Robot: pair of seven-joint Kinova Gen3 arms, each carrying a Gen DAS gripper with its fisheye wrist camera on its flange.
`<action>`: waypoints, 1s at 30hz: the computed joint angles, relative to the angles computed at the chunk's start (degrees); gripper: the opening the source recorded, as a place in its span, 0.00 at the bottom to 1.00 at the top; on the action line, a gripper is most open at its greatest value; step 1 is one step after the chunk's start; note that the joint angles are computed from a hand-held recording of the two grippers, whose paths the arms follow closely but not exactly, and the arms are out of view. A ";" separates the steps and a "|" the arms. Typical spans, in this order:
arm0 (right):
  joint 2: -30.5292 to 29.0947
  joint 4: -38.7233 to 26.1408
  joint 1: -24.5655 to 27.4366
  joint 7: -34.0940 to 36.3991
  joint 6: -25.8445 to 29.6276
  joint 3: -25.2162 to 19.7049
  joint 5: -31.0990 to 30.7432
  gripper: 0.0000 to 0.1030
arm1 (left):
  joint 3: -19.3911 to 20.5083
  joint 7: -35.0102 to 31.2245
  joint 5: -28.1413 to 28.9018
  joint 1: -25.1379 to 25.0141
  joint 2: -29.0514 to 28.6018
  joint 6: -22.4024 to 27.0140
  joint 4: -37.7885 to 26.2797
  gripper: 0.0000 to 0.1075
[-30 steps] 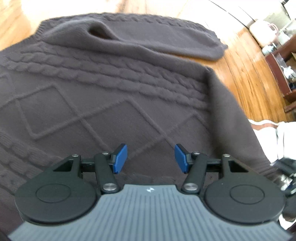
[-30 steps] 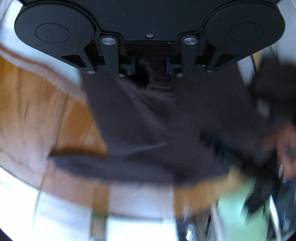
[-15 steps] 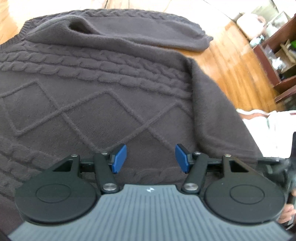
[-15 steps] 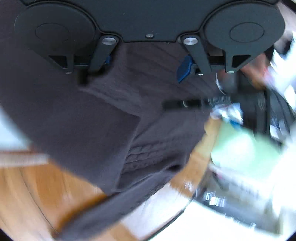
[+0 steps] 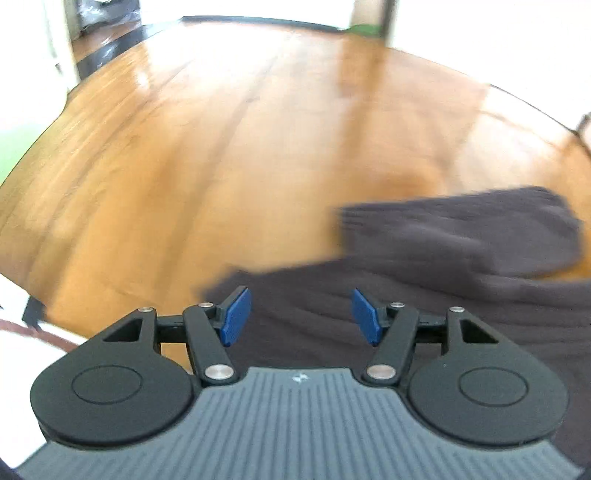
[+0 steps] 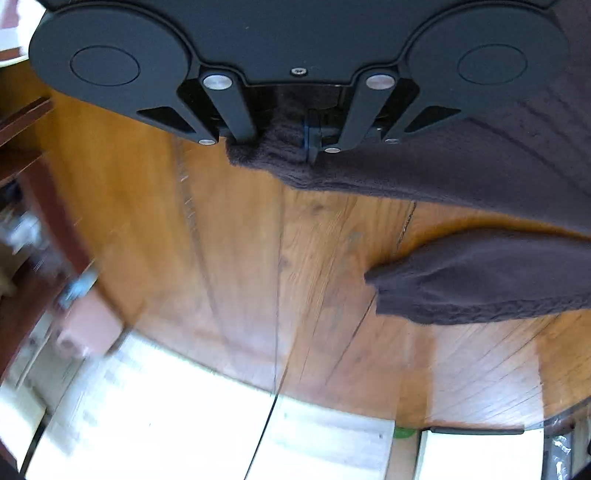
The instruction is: Fold clothes
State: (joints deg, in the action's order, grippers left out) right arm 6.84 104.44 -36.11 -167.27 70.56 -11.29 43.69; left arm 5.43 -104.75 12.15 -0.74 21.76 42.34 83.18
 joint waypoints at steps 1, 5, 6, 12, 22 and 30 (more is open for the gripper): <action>0.62 0.22 -0.01 0.00 -1.40 0.42 -0.09 0.03 | 0.57 -0.59 0.29 -1.87 2.35 1.86 -2.35 0.56; 2.31 0.12 -0.51 0.25 -1.79 0.51 -0.01 0.04 | 6.48 -5.90 2.62 -9.01 7.43 6.78 -6.24 0.58; 2.52 0.05 -0.65 0.22 -1.75 0.69 0.21 0.04 | 6.54 -7.06 2.04 -8.59 7.49 5.81 -5.48 0.60; 0.51 -0.36 0.52 1.24 -0.96 1.33 -0.22 0.03 | 2.68 -0.21 -7.19 0.12 5.71 0.53 -1.76 0.22; 8.06 -4.45 -1.69 1.96 5.45 0.94 6.14 0.03 | -9.22 17.94 -11.73 10.42 3.37 -3.80 1.30 0.39; 12.12 -11.23 -4.09 10.26 12.13 4.78 -1.74 0.55 | -10.54 19.83 -3.97 4.85 -12.57 -3.24 15.07 0.62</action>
State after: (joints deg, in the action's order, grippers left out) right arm 18.96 93.21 -40.20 -157.00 82.69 -6.50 41.95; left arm -5.11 -84.92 8.18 4.10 9.19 39.11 98.24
